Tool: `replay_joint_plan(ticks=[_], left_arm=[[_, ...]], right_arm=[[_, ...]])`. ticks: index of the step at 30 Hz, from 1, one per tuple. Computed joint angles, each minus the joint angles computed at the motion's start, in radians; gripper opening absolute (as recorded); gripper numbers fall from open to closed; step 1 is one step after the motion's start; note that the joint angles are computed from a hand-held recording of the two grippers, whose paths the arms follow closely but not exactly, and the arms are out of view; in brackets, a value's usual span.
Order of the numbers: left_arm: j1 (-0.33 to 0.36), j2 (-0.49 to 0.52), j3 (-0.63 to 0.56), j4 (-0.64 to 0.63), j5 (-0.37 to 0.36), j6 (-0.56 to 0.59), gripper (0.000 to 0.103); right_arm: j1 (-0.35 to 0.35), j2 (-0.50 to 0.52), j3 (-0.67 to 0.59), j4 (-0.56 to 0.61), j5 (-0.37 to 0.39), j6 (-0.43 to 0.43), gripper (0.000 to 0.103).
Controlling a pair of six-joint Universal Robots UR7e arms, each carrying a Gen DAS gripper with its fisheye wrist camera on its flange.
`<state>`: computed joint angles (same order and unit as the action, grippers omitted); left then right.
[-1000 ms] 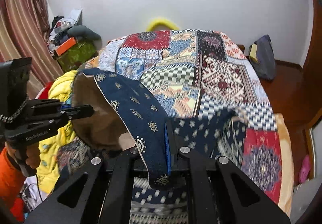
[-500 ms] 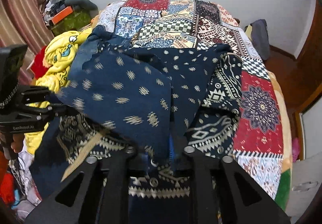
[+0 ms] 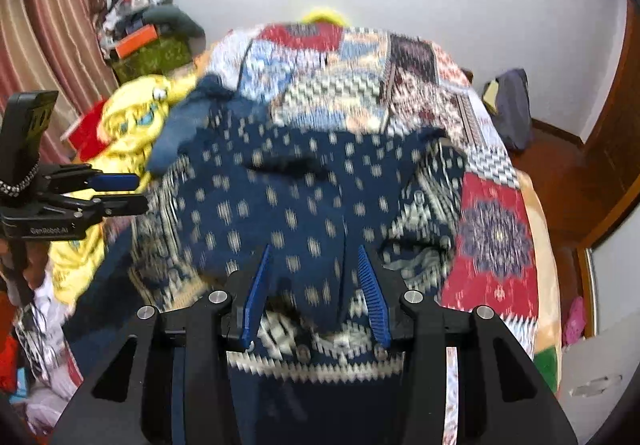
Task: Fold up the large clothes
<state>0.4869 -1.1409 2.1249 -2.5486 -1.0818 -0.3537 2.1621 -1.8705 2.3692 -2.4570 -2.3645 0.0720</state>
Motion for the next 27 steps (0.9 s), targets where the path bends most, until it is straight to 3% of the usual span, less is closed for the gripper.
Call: replay_joint_plan(ticks=[4, 8, 15, 23, 27], left_arm=[[0.021, 0.066, -0.069, -0.047, -0.021, 0.039, 0.051], [0.029, 0.144, -0.104, -0.086, -0.061, 0.087, 0.060], [0.041, 0.257, -0.107, 0.008, -0.026, 0.077, 0.060], [0.057, 0.189, -0.033, -0.029, -0.049, 0.022, 0.063], [0.052, 0.124, -0.014, -0.028, 0.004, 0.015, 0.063]], right_arm=[[-0.043, 0.050, -0.006, -0.106, 0.045, -0.049, 0.044], [-0.116, 0.084, 0.010, -0.159, 0.102, -0.078, 0.044], [-0.260, 0.053, 0.052, -0.052, 0.162, -0.032, 0.044], [-0.335, -0.087, 0.045, 0.091, 0.261, -0.015, 0.044], [-0.310, -0.101, 0.026, 0.076, 0.218, -0.002, 0.044]])
